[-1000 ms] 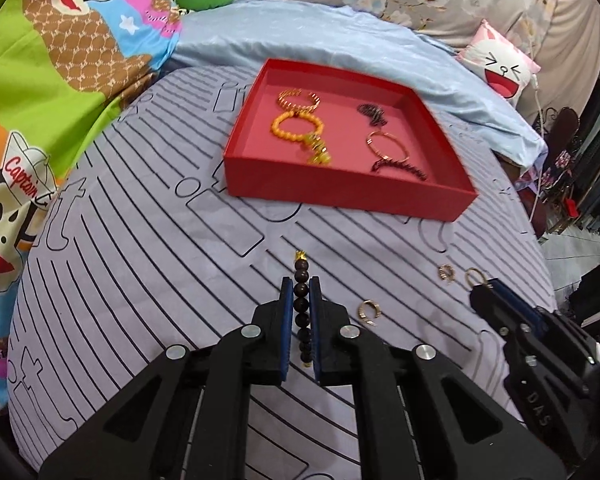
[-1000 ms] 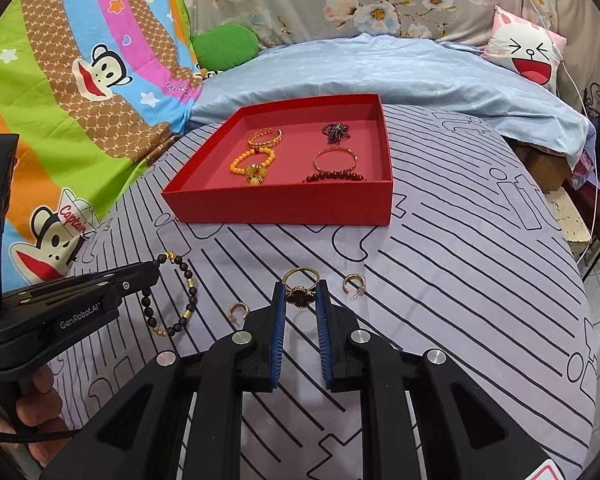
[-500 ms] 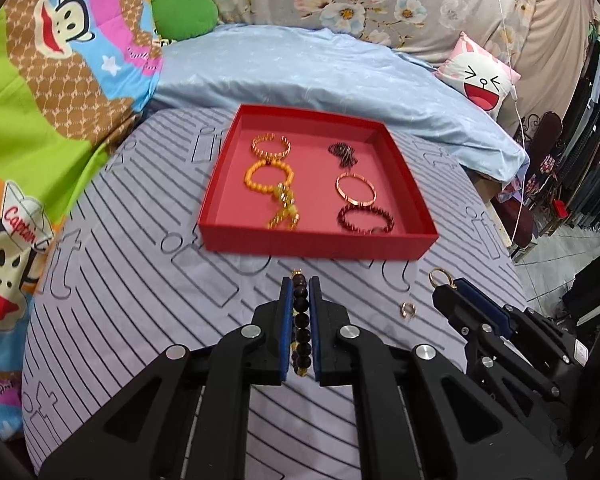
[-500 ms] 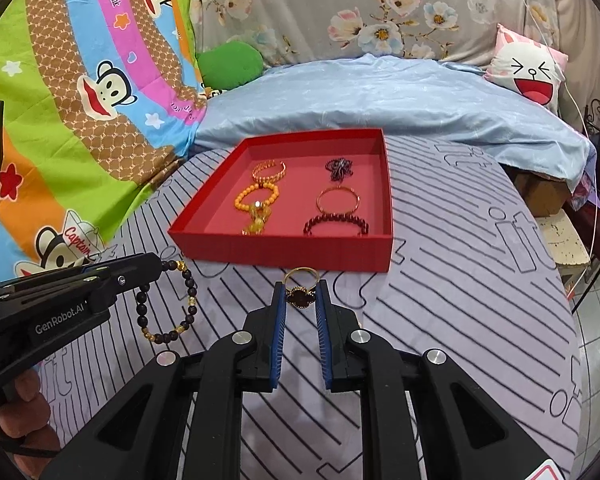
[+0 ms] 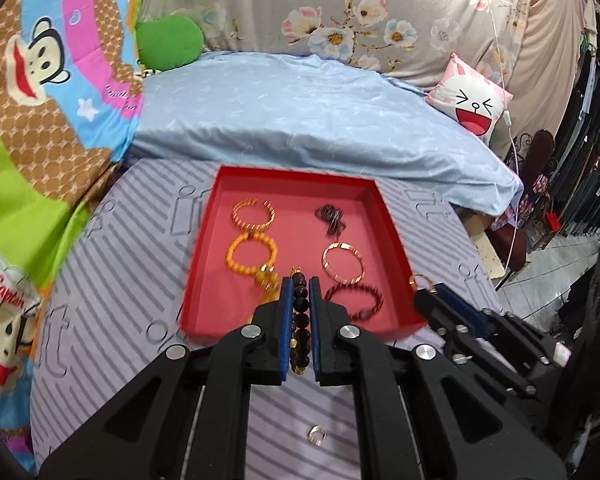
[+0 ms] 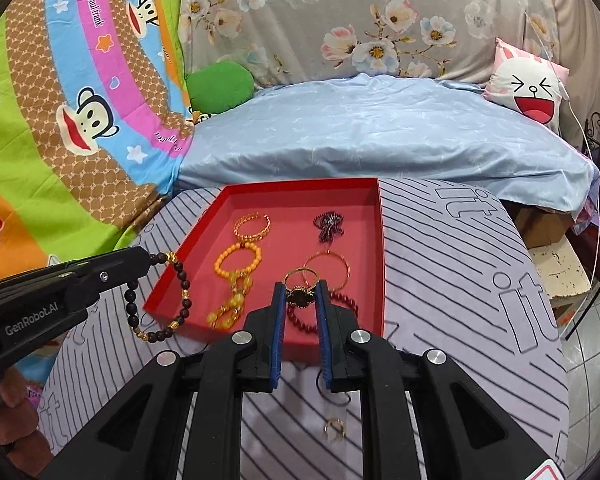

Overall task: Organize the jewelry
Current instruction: 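Carry the dark bead bracelet and the ring over the red tray, then lower both items into the red tray and open both tools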

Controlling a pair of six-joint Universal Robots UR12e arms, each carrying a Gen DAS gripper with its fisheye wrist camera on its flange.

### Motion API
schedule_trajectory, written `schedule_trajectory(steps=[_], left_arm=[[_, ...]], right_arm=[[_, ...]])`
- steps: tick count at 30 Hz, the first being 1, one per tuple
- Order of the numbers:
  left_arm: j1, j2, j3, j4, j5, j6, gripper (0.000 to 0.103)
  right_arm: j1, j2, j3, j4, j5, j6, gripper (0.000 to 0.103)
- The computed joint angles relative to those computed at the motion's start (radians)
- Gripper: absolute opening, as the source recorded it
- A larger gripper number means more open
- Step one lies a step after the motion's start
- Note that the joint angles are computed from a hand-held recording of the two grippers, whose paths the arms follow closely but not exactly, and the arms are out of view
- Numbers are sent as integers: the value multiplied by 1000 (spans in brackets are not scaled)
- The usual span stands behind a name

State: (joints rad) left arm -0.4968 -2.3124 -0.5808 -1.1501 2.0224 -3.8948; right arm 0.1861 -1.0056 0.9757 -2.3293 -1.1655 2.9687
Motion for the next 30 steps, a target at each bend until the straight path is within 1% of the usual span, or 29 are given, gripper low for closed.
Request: schedule_trajectory(steps=[5,9,14,17,21,23,27,30], left_arm=[[19,-55,94,-12,-33,25,8],[31,-112,189,-48,-50,44,8],[49,-155,250,-90,-72,46,8],[59,-161,246,-95,-80,43,8],[72,-166,241,-121,-96,21,8],[77,-159,218,-112,-105,14,8],[83,-156,198,-133,-106,-2,8],[85,-139,155,-118,-94,-20,9]], right_arm=[[12,60,-90,34,-17,11,14],[19,95,-140,58,-29,15,14],[27,145,-208,104,-52,13,14],[30,172,-245,138,-60,11,14],[34,196,-275,170,-66,8,14],[36,204,-282,175,-71,10,14],[39,215,-295,194,-79,18,14],[41,216,-294,201,-84,11,15]])
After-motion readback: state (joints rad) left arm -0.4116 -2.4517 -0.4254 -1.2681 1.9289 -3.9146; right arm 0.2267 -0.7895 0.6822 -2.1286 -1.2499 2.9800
